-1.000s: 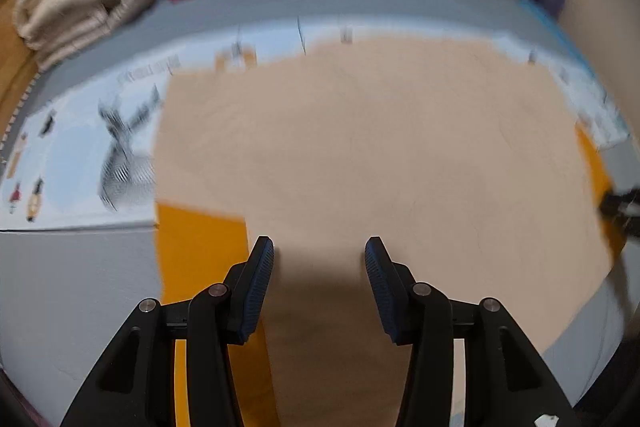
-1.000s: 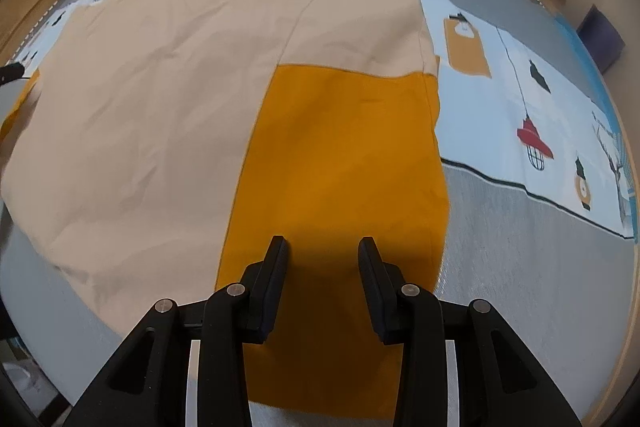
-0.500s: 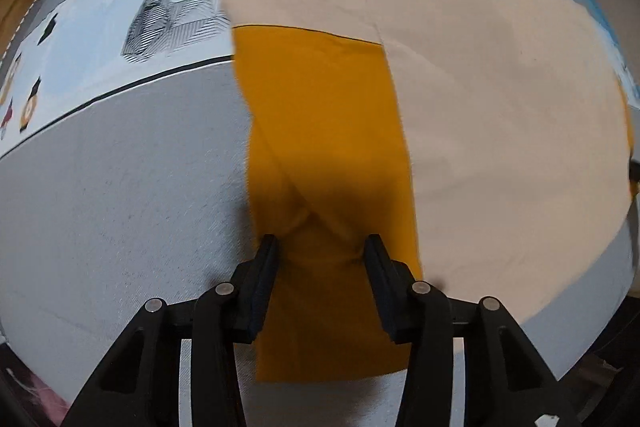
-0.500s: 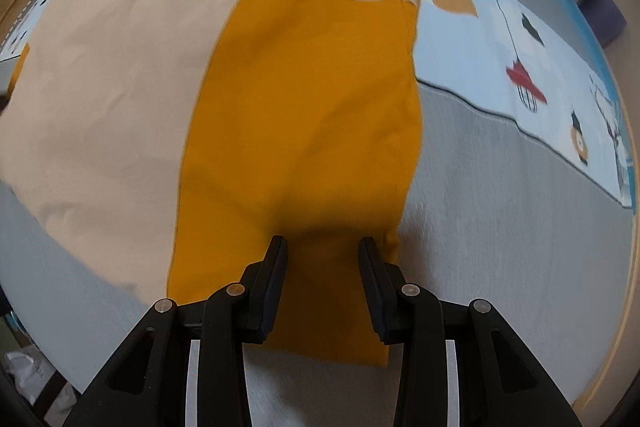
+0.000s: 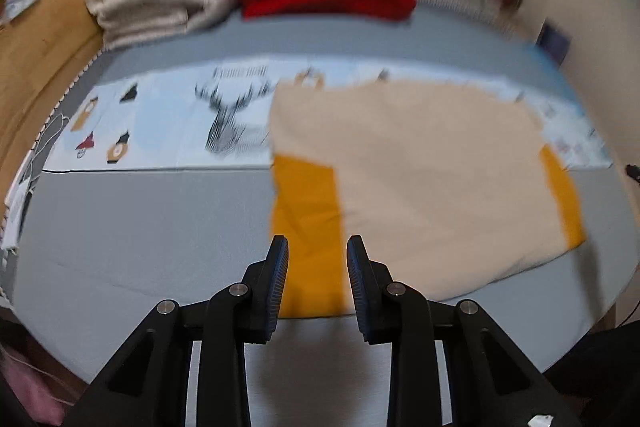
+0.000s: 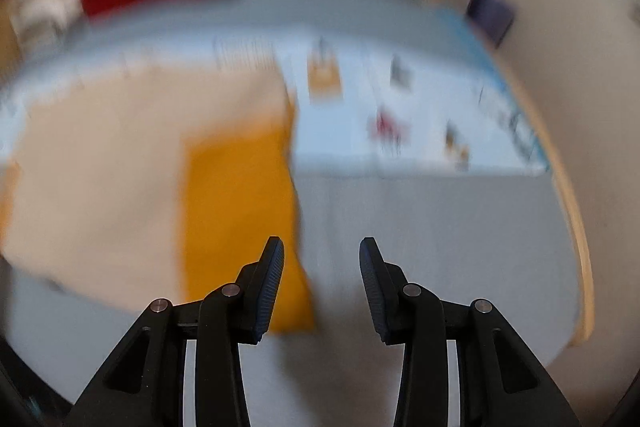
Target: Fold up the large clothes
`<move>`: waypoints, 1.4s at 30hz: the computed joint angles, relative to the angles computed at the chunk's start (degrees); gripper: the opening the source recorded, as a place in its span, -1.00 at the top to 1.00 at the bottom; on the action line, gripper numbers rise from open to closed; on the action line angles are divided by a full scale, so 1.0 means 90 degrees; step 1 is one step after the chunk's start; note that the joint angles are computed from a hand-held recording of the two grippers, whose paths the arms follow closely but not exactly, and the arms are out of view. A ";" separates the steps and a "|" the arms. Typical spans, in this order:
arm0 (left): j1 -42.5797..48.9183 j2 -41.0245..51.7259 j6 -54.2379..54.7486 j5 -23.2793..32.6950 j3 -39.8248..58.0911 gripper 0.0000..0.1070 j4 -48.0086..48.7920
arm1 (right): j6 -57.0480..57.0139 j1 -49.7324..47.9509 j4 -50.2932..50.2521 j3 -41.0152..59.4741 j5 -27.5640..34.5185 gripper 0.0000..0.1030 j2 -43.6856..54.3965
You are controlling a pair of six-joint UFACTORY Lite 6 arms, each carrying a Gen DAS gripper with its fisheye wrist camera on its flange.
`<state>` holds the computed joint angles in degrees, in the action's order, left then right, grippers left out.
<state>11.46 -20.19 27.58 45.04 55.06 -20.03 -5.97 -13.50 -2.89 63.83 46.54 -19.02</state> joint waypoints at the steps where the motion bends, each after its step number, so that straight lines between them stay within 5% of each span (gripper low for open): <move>1: 0.0022 -0.0314 0.0101 -0.0108 -0.0311 0.48 -0.0289 | 0.0201 0.0314 0.0046 -0.0135 -0.0088 0.17 -0.0458; 4: -0.0280 -0.1101 -0.0755 -0.0609 -0.1630 0.57 0.0352 | 0.1956 0.2005 -0.1209 -0.1107 -0.0448 0.17 -0.1716; 6: -0.0281 -0.0559 -0.1208 -0.0517 -0.1442 0.79 0.0614 | 0.3289 0.3201 -0.2376 -0.1526 -0.0195 0.17 -0.1746; 8: -0.0188 -0.0238 -0.1034 -0.0569 -0.1189 0.79 0.0181 | 0.4151 0.3990 -0.2875 -0.1490 -0.0203 0.17 -0.1327; 12: -0.0162 0.0420 -0.1464 -0.0881 -0.0982 0.79 0.0354 | 0.4252 0.4314 -0.2599 -0.1109 -0.0706 0.17 -0.0136; 23: 0.0757 0.1527 -0.0893 -0.0260 -0.1077 0.79 -0.1631 | 0.3556 0.4602 -0.2046 -0.0686 -0.1656 0.17 0.2092; 31: 0.1001 0.2409 -0.0934 0.0074 -0.1094 0.09 -0.2318 | 0.3188 0.4685 -0.2115 -0.0055 -0.1203 0.17 0.3930; 42: 0.1645 0.3377 -0.0197 -0.0092 -0.1301 0.00 -0.4436 | 0.2536 0.4333 -0.1549 -0.0163 -0.1251 0.17 0.3811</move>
